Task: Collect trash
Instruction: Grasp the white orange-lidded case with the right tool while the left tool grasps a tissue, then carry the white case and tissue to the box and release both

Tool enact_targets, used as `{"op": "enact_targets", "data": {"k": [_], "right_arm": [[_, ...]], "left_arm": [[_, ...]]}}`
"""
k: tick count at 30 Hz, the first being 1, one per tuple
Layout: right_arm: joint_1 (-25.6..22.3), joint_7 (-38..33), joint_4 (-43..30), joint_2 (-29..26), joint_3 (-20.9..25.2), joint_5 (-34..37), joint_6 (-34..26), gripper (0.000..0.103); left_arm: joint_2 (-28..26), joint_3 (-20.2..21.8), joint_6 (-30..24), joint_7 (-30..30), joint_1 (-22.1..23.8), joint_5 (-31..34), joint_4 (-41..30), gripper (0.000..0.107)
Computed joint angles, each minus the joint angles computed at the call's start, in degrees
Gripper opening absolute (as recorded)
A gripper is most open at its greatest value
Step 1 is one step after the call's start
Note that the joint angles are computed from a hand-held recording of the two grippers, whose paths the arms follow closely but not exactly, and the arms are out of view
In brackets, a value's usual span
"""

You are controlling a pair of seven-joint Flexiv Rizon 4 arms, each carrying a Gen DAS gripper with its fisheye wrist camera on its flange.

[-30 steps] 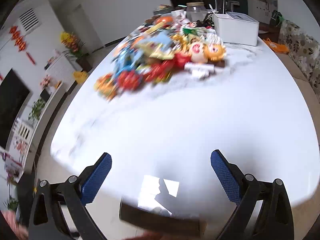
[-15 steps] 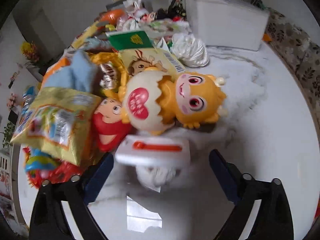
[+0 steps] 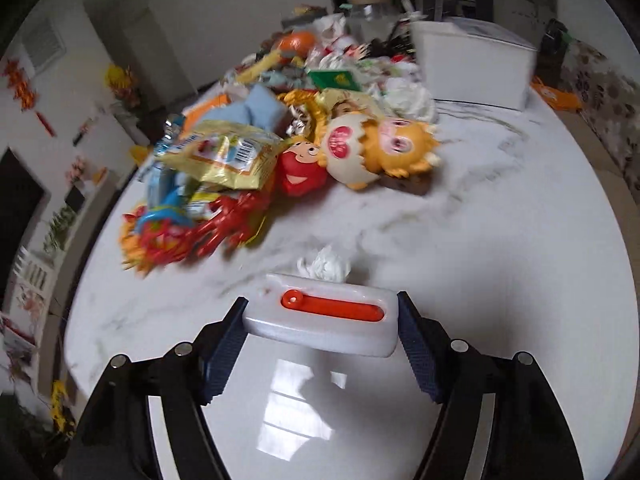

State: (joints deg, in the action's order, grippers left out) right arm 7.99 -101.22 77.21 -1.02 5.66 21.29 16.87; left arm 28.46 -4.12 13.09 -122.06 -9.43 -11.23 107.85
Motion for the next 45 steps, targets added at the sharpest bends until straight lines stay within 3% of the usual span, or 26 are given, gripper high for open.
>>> {"op": "enact_targets", "data": {"k": [4, 6, 9, 13, 17, 18, 20, 21, 22, 26, 33, 42, 45], "right_arm": [[-2.6, 0.8, 1.2, 4.1, -2.3, 4.2, -1.7, 0.071], [-3.7, 1.9, 0.1, 4.6, -4.4, 8.2, -5.3, 0.071], [-5.6, 3.4, 0.9, 5.6, -5.6, 7.3, -6.6, 0.071], [-8.2, 5.0, 2.7, 8.3, -8.1, 10.1, -8.9, 0.071], [-8.8, 4.0, 5.0, 11.3, -8.9, 8.8, -9.4, 0.071], [-8.8, 4.0, 5.3, 11.7, -9.2, 9.1, -9.6, 0.071], [-8.8, 4.3, 5.9, 12.8, -10.0, 9.8, -9.9, 0.071], [-8.7, 4.4, 6.1, 13.1, -10.4, 10.2, -10.1, 0.071], [-8.7, 4.5, 6.5, 13.5, -10.6, 10.3, -10.1, 0.071], [-8.0, 4.5, 7.4, 14.3, -10.6, 9.7, -9.8, 0.071], [-5.6, 4.4, 8.6, 15.7, -9.0, 8.8, -10.7, 0.071], [-0.1, 4.6, 13.1, 22.3, -6.0, 8.3, -15.3, 0.071], [2.4, 5.2, 15.4, 25.5, -5.2, 8.9, -19.1, 0.071]], "left_arm": [[-9.7, -2.5, 3.1, 6.1, 0.0, 1.5, -7.5, 0.092], [-15.7, -3.7, 4.8, 8.9, -0.5, 2.3, -12.1, 0.092], [-25.2, -5.7, 5.7, 10.9, -1.5, 5.6, -20.6, 0.092], [-36.5, -6.4, 5.0, 12.3, -3.9, 12.9, -33.9, 0.092], [-45.9, -4.6, 0.0, 11.5, -6.1, 16.2, -45.7, 0.09], [-47.5, -4.0, -0.8, 11.6, -6.6, 16.3, -47.6, 0.085], [-48.9, -2.3, -1.5, 13.0, -8.3, 18.9, -50.0, 0.049], [-49.2, -1.5, -1.8, 14.1, -9.1, 19.8, -50.6, 0.037], [-49.2, -0.9, -2.3, 15.0, -9.8, 20.0, -51.1, 0.019], [-45.9, 0.8, -1.0, 17.3, -10.6, 19.5, -47.2, 0.018], [-32.6, 1.2, -0.6, 15.2, -9.8, 20.9, -35.2, 0.018], [-11.3, -0.8, -10.4, 10.8, -6.3, 22.0, -18.5, 0.018], [-5.2, -0.5, -14.2, 9.2, -5.5, 18.7, -12.7, 0.017]]}}
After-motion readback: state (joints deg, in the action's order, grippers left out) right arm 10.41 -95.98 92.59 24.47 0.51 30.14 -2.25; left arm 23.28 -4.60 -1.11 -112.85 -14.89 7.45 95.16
